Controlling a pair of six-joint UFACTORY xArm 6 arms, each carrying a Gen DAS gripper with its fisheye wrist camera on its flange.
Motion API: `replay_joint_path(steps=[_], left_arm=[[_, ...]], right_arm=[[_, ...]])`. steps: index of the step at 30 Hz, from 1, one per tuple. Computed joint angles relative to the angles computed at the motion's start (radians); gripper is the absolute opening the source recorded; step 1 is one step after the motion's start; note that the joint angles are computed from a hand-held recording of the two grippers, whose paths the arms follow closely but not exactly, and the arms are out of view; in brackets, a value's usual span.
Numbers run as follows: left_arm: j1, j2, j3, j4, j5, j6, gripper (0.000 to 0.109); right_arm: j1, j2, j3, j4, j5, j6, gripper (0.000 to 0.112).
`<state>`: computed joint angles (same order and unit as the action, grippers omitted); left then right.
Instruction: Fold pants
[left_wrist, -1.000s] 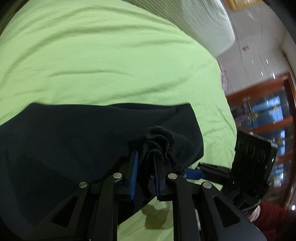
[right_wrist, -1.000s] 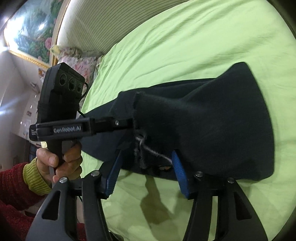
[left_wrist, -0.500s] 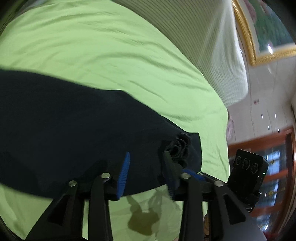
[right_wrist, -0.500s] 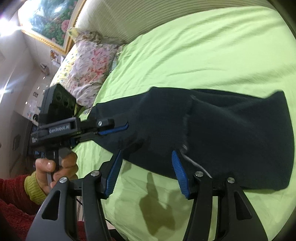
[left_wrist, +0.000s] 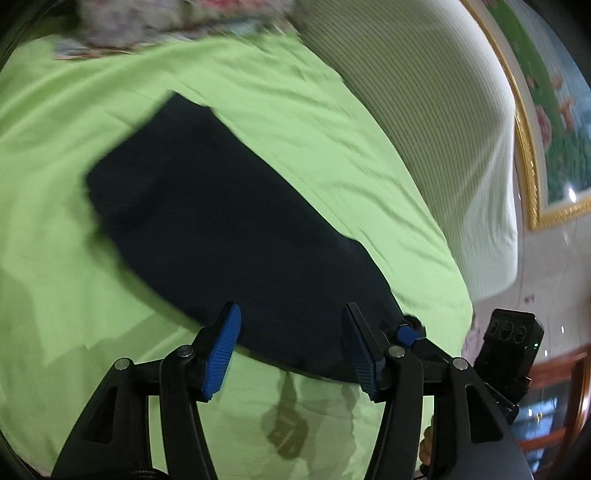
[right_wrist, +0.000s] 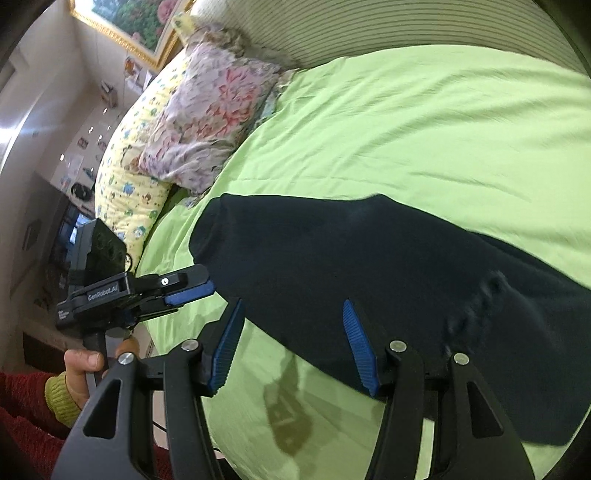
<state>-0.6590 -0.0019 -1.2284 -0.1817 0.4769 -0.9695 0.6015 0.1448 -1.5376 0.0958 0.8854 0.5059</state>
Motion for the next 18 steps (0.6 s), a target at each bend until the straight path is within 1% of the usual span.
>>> replay_joint_path(steps=[3,6,11,14,18], left_arm=[[0.016,-0.058,0.075,0.017,-0.017,-0.058,0.058],[0.021,-0.089,0.112,0.050,-0.024,-0.122,0.058],[0.034,-0.143,0.174,0.143,-0.021,-0.263,0.061],[0.051,-0.186,0.233,0.156,-0.037,-0.298,0.065],[0.063,-0.189,0.249,0.154,-0.053,-0.334,0.066]], right_arm=[[0.005,0.070,-0.089,0.013,0.034,-0.042,0.058],[0.010,0.133,-0.171,0.020,0.068,-0.068,0.059],[0.017,0.229,-0.298,0.036,0.125,-0.107,0.060],[0.018,0.297,-0.393,0.047,0.172,-0.136,0.060],[0.015,0.377,-0.517,0.050,0.238,-0.168,0.060]])
